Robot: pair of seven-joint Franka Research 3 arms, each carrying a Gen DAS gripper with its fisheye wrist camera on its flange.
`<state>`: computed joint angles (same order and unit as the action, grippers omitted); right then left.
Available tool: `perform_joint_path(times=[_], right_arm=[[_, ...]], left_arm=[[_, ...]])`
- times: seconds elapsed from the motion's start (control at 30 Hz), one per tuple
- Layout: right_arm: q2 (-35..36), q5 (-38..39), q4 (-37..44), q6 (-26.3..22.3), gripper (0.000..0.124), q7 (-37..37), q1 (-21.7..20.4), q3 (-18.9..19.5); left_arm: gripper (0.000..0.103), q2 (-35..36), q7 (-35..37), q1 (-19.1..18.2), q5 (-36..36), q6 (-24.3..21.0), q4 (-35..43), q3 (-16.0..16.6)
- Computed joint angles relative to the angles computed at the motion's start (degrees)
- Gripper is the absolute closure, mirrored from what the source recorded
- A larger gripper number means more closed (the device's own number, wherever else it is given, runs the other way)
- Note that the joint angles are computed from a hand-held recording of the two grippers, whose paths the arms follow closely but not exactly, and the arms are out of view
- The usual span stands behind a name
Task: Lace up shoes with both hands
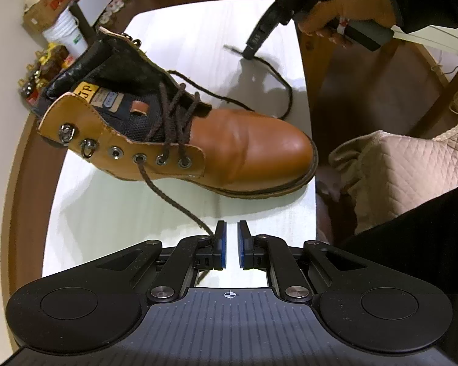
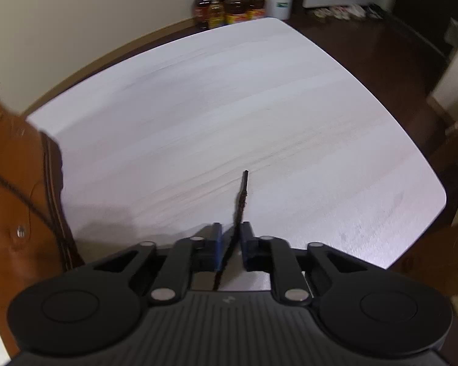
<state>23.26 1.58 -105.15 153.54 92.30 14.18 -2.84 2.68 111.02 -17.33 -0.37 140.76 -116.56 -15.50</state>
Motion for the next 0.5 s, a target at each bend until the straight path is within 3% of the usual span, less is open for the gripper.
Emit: perform_joint_path(times=[0.07, 0.23, 0.3, 0.37, 0.5], right_arm=[[-0.73, 2.68, -0.25, -0.88, 0.122, -5.55, -2.21, 2.54], [-6.49, 21.61, -2.92, -3.86, 0.122, -38.71, -11.53, 13.38], [-8.32, 26.39, -2.83, -7.79, 0.122, -48.81, -12.94, 14.76], [-11.39, 31.3, -1.97, -16.34, 0.122, -63.68, -14.98, 16.25], [-13.74, 32.13, -0.37, -24.74, 0.122, -74.54, -13.63, 14.77]], left_arm=[[0.094, -0.32, 1.14, 0.15, -0.61, 0.76, -0.14, 0.03], [0.094, -0.04, 8.86, 1.05, -6.24, 3.3, 1.3, 0.22], [0.092, 0.66, 12.77, 1.5, -8.75, 3.76, 2.73, 0.18], [0.09, 1.5, 16.5, 2.06, -11.56, 3.75, 4.4, 0.04], [0.089, 3.13, 21.63, 3.08, -15.84, 2.78, 7.49, -0.45]])
